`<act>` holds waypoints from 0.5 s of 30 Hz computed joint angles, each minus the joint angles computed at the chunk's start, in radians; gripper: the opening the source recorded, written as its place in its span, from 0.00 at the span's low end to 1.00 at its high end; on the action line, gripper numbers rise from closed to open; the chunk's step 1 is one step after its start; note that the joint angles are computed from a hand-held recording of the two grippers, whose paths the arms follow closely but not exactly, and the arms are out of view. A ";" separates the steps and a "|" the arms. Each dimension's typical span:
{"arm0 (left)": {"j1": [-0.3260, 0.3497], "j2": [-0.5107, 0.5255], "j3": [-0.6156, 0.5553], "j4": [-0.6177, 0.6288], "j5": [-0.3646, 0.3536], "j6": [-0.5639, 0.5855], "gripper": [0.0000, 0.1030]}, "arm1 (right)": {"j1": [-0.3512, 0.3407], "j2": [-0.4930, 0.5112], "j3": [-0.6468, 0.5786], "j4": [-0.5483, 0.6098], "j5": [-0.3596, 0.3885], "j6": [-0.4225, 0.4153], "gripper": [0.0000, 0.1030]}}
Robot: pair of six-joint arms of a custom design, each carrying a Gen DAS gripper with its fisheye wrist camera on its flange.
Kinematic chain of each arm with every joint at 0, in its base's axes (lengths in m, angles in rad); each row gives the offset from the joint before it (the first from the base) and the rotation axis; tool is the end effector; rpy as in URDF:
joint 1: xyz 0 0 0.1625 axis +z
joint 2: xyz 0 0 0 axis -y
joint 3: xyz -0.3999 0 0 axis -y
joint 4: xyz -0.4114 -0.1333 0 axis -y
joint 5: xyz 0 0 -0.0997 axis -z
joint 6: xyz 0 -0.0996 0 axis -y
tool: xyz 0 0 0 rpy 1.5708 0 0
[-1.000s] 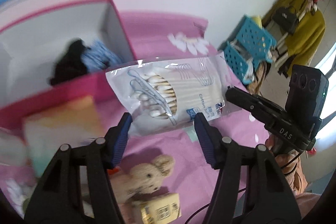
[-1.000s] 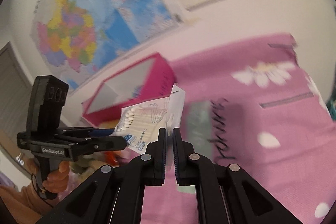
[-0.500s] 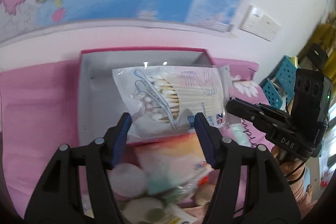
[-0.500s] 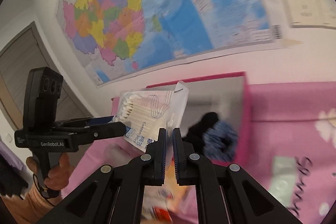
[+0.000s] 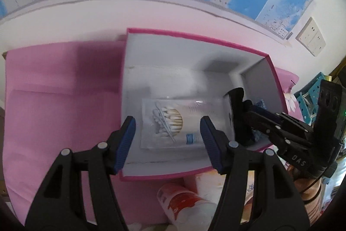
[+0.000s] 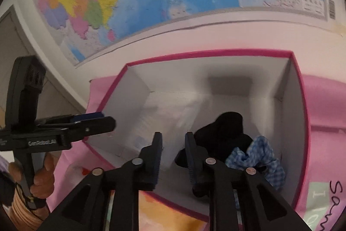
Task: Organize soft objects
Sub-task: 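Lift the cotton-swab bag with the right gripper and release it into the box, then lower the right gripper onto the green plush frog and grasp it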
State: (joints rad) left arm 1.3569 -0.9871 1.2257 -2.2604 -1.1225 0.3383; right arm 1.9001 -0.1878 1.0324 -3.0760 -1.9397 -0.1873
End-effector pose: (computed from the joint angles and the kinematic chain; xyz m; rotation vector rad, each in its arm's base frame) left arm 0.0135 -0.7694 0.3616 0.5812 2.5530 -0.5616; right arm 0.3514 -0.7272 -0.0826 0.5171 -2.6259 0.9488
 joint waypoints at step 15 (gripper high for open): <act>-0.027 -0.285 0.332 -0.218 -0.172 0.152 0.75 | 0.040 -0.180 0.371 -0.282 0.057 -0.089 0.36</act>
